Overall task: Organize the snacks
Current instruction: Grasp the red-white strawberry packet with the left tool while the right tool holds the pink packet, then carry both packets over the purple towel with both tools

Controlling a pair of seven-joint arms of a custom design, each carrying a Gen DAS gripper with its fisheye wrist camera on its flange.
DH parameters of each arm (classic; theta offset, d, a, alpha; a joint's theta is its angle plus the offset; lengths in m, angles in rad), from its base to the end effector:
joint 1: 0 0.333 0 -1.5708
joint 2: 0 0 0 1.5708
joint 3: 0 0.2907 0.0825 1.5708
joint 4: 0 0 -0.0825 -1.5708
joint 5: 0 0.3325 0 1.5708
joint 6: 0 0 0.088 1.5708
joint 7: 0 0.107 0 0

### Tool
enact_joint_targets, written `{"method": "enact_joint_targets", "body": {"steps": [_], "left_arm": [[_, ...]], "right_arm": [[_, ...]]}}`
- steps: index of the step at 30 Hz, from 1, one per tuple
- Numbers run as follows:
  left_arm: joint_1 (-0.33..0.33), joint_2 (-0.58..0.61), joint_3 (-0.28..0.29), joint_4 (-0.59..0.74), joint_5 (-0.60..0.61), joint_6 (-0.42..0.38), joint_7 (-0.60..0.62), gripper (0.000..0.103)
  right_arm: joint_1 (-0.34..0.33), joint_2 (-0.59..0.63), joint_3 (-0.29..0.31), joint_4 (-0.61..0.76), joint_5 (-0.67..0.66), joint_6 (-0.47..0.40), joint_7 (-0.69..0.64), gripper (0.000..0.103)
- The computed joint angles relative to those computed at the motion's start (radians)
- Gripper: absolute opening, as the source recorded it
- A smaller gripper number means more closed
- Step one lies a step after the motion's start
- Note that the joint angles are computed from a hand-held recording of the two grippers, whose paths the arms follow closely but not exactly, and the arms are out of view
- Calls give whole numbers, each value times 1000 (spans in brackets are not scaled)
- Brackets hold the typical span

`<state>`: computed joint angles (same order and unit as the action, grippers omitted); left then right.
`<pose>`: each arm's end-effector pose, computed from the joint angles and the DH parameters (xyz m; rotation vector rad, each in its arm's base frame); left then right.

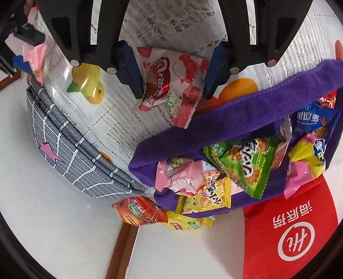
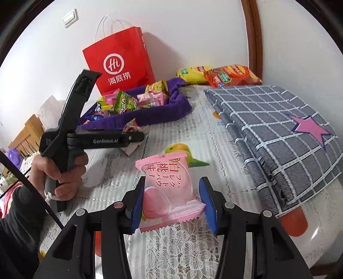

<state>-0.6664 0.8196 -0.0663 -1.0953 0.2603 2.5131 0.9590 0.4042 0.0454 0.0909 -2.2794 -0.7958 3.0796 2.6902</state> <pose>0.5629 -0.4841 0.3983 -1.7119 2.2004 -0.8264 0.4259 0.2955 0.4171 -1.8242 1.5681 -0.4043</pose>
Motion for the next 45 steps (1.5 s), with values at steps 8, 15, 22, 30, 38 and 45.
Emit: {"method": "enact_joint_targets", "body": {"steps": [8,15,22,30,38,45], "left_arm": [[14,-97,1,-149,7,113,-23,53],[2,-184,34,-260,43,207,-67,54],[-8,-271,90,-359,132,253,-199,54],[-11,-379,158,-471,328,263,-454,54],[52,-484,143,-574,478,278,-633,54],[142,-508,62,-566,497,231,-636,54]], "right_arm": [[3,-26,20,30,-34,-64,35,48],[17,-2,33,109,-3,-142,23,48],[46,61,22,233,40,-205,-10,48],[87,167,-5,418,66,-252,-59,48],[118,291,-27,623,164,-268,-158,48],[127,415,-22,832,306,-293,-308,48]]}}
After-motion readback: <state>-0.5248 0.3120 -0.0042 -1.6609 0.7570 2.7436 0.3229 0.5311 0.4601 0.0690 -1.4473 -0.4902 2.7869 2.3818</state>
